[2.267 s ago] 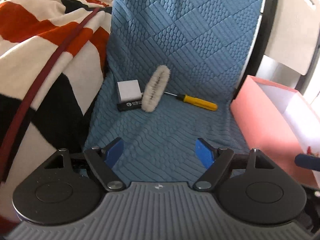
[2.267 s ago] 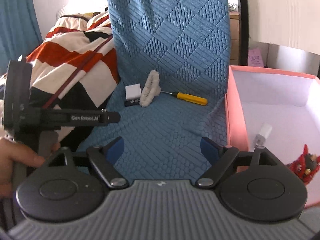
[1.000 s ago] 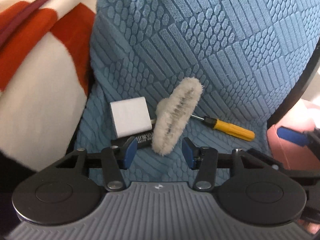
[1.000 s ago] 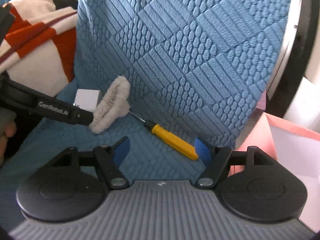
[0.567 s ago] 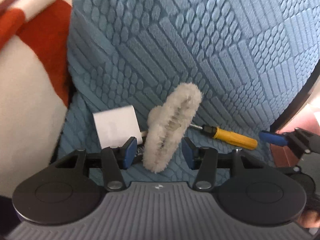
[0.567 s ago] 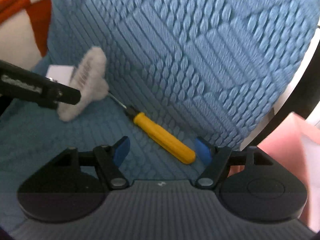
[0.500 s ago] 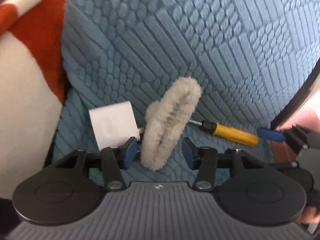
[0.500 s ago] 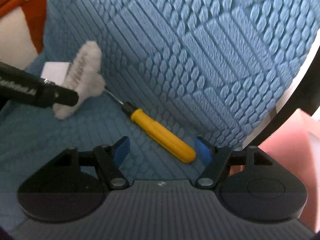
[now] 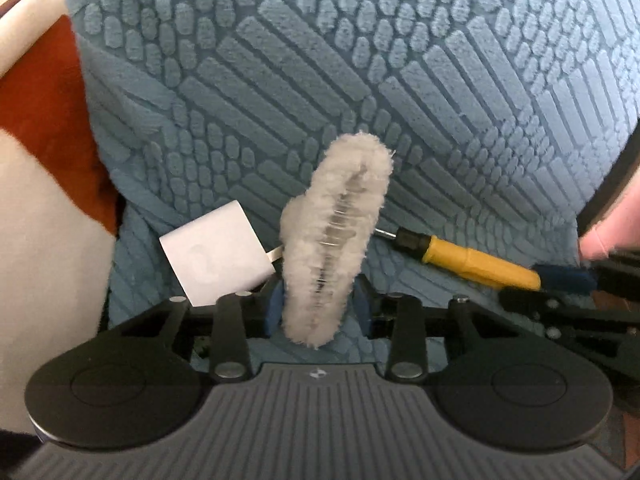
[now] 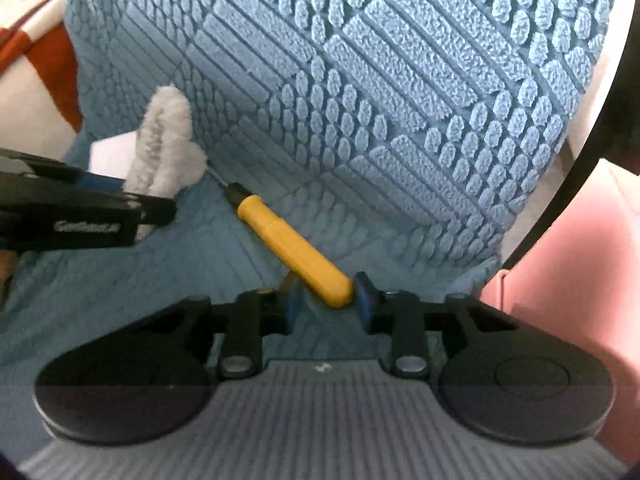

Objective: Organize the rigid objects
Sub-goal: 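Lower the left gripper onto the white brush while the right gripper approaches the screwdriver, then close the left gripper on the brush while the right gripper grasps the screwdriver handle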

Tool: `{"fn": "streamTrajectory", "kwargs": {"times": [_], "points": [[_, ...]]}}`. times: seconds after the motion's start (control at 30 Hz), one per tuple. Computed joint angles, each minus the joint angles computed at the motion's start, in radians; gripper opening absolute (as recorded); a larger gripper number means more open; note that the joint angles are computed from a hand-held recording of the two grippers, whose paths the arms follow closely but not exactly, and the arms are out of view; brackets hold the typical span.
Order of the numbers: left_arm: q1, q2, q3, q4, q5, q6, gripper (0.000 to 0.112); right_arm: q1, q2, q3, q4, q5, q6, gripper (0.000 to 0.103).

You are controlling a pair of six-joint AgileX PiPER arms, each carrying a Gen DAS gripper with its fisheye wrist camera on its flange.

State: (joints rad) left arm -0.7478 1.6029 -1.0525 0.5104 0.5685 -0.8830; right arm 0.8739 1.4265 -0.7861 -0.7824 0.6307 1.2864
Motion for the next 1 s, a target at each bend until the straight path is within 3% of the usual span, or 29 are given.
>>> {"fn": "streamTrajectory", "kwargs": {"times": [0.27,0.6,0.8,1.0], "points": [[-0.036,-0.009,0.014,0.076,0.016,-0.13,0.041,0.117,-0.11,0.043,0.006,0.05,0.04,0.024],[-0.076,-0.155,0.157,0.011,0.018,-0.267,0.039,0.357,-0.243,0.069,-0.003,0.223,0.194,0.021],[-0.147,-0.351,0.259,-0.04,0.08,-0.281,0.038,0.511,-0.26,0.04,0.004,0.366,0.236,0.02],[-0.335,-0.505,0.297,-0.001,0.231,-0.442,0.038,0.742,-0.245,0.03,-0.008,0.501,0.42,0.02]]}}
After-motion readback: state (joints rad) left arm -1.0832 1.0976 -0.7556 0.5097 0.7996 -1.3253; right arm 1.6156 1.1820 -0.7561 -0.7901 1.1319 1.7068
